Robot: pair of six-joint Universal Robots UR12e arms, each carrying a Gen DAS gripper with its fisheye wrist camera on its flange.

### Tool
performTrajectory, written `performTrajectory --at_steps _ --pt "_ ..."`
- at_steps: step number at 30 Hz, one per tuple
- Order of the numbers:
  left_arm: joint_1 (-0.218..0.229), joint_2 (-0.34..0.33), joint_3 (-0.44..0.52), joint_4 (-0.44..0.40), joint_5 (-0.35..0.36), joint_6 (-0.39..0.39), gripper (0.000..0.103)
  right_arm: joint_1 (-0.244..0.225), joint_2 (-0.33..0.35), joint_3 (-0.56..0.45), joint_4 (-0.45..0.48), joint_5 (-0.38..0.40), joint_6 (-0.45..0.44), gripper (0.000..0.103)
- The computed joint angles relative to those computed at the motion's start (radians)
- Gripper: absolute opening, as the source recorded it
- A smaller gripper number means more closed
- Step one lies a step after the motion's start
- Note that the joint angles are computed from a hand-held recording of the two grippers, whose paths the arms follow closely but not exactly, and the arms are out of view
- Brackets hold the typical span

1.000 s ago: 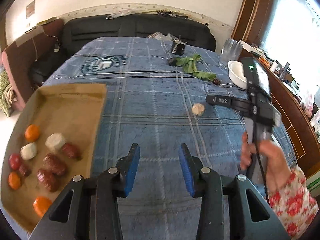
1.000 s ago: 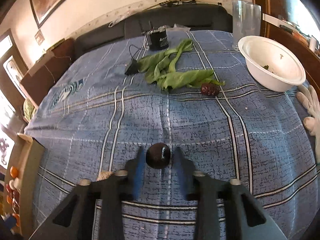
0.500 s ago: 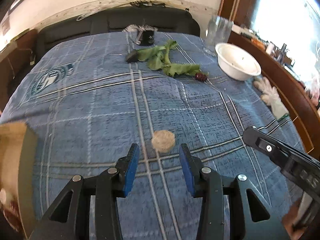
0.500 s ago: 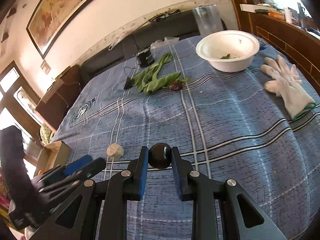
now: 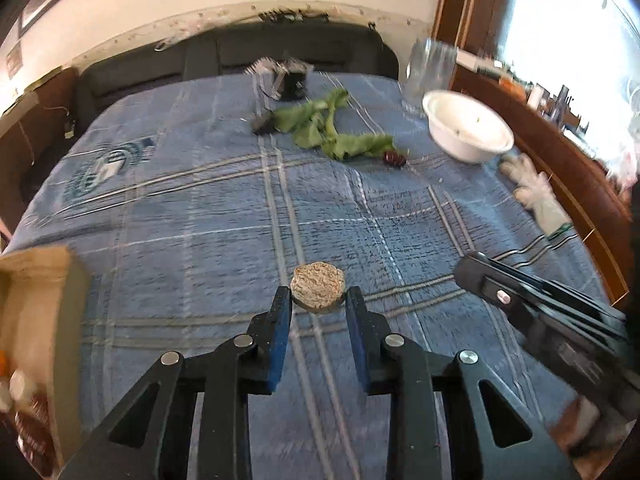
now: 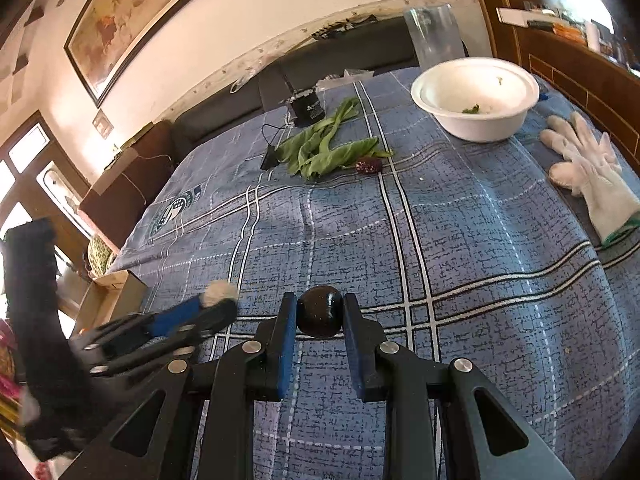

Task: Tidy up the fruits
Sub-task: 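Carry cake and dark fruit into the cardboard box and open both tools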

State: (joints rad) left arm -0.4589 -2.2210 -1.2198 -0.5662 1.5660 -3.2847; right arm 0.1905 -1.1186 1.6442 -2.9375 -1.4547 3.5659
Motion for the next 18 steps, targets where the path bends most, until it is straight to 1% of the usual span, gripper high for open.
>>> performTrajectory --at_steps 3,4,6,8,10,13,14,18 --pt "0.020 0.066 -0.086 0.054 -0.019 -0.031 0.027 0.004 -0.002 0.005 -0.018 -0.002 -0.005 0.024" --pt "0.029 0.094 -0.119 0.072 -0.016 -0.038 0.027 0.006 -0.002 0.006 -0.020 -0.002 -0.010 0.024" --pt "0.047 0.141 -0.175 0.098 0.002 -0.042 0.027 0.012 -0.001 0.006 -0.020 -0.005 -0.019 0.024" --pt "0.074 0.194 -0.234 0.114 0.043 -0.048 0.027 0.019 -0.001 0.004 -0.019 -0.013 -0.030 0.024" --pt "0.101 0.230 -0.273 0.109 0.069 -0.070 0.027 0.032 -0.002 -0.002 -0.014 -0.025 -0.038 0.024" --pt "0.143 0.269 -0.316 0.079 0.132 -0.095 0.027 0.054 -0.006 -0.016 -0.008 -0.001 -0.064 0.025" --pt "0.155 0.275 -0.324 0.071 0.143 -0.102 0.027 0.065 -0.006 -0.025 -0.002 0.010 -0.078 0.025" --pt "0.205 0.277 -0.333 0.038 0.111 -0.147 0.027 0.103 0.017 -0.089 0.050 0.094 -0.113 0.025"
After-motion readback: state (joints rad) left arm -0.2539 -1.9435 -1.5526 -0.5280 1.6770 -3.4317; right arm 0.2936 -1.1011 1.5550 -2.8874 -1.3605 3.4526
